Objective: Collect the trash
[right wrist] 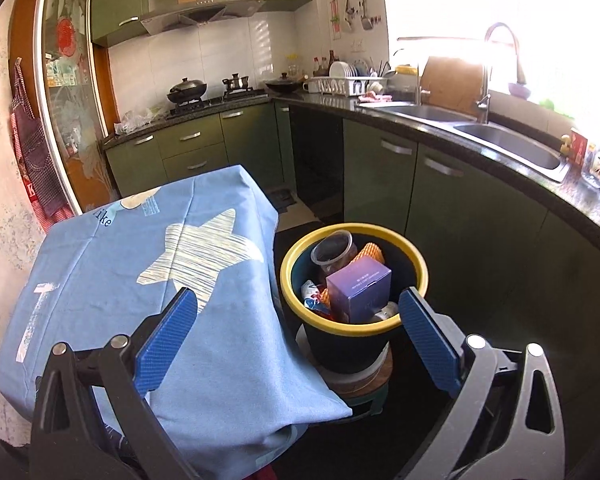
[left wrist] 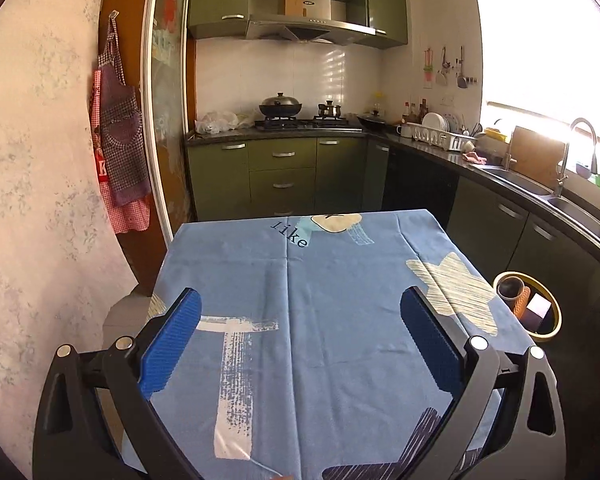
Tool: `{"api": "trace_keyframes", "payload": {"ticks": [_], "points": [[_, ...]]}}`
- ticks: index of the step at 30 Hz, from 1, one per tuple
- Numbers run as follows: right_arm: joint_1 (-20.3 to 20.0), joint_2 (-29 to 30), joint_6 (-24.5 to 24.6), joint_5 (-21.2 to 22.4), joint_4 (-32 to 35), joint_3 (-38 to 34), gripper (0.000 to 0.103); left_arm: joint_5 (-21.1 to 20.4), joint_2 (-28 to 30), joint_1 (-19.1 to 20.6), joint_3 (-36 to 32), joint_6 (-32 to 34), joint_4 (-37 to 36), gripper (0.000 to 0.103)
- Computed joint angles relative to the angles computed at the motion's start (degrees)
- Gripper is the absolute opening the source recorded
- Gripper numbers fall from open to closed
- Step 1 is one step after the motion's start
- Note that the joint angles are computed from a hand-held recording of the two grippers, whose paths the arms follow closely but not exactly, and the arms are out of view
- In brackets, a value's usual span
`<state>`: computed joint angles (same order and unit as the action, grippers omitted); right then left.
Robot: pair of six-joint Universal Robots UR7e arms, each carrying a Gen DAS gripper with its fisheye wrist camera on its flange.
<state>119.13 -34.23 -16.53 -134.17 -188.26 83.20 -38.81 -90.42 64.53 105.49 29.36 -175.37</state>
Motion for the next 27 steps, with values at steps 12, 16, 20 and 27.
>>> {"api": "trace_keyframes", "payload": {"ticks": [12,16,20,27], "points": [[2.4,-0.7,-3.8,-2.1,-5.6,2.3,0.096,1.5,-3.3,-2.8,4.4,-3.4,0.3,0.098],[2.8,-0.7,-4.7,-2.1,-6.4,2.6,0.096,1.9,-4.1,-3.8,5.7,-2.5,-1.3,0.098],[3.1,-0.7,-5.1,-2.4,-7.0,2.6,0.096,1.8,-4.9,-4.5,6.1,-2.7,-1.6,0.098],[3.1,-0.7,-5.3,-2.7,-7.2,2.6,0.096,2.2,-4.7,-4.5,6.0,-3.2,-1.5,0.098]]}}
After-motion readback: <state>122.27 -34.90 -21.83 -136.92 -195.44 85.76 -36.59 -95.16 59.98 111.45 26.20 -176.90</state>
